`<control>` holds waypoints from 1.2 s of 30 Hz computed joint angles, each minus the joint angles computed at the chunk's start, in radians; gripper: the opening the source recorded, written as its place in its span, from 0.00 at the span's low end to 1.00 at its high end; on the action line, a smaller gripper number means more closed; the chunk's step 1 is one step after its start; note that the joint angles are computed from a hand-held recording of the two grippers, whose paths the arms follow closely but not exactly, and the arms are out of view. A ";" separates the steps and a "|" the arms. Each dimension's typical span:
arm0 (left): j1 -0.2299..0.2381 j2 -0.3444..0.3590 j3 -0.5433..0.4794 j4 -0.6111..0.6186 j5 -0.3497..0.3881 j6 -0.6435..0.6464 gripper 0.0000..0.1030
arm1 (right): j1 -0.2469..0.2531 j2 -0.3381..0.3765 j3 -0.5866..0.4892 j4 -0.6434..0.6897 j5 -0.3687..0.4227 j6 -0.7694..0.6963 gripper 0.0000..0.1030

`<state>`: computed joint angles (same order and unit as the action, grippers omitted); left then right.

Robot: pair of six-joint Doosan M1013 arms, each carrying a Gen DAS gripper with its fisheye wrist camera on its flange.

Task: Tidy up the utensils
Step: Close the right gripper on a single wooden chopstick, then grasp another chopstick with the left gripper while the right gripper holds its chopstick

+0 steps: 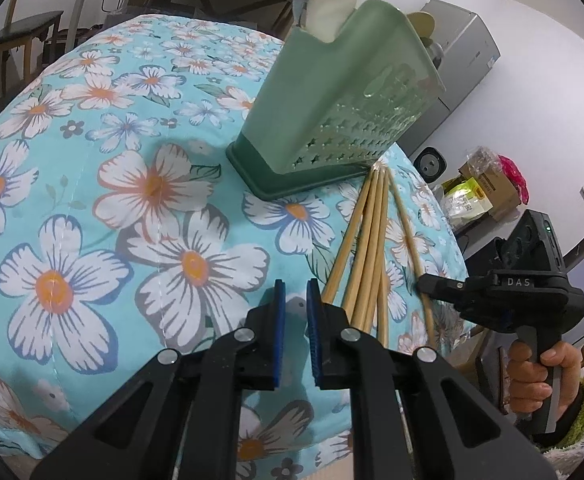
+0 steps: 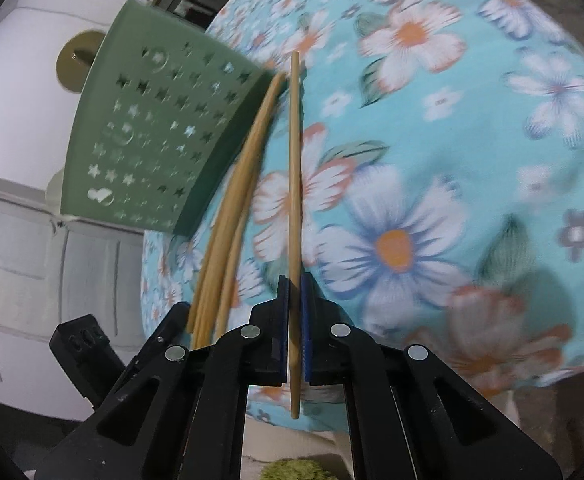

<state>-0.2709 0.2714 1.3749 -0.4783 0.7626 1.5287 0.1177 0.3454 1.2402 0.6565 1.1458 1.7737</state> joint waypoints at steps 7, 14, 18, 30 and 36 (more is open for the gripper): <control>-0.008 0.005 -0.013 0.047 0.011 -0.015 0.10 | -0.030 -0.026 0.027 -0.034 -0.001 0.036 0.04; -0.013 0.012 -0.036 0.070 0.030 0.009 0.10 | -0.038 -0.013 -0.008 -0.044 0.031 -0.016 0.17; -0.019 0.028 -0.067 0.077 0.067 0.046 0.10 | -0.035 0.000 -0.033 -0.072 0.017 -0.029 0.20; -0.052 0.083 -0.165 0.176 0.158 0.094 0.10 | -0.059 0.039 -0.074 -0.047 0.010 -0.082 0.17; -0.071 0.102 -0.198 0.249 0.196 0.102 0.11 | -0.063 0.047 -0.073 -0.028 0.005 -0.091 0.10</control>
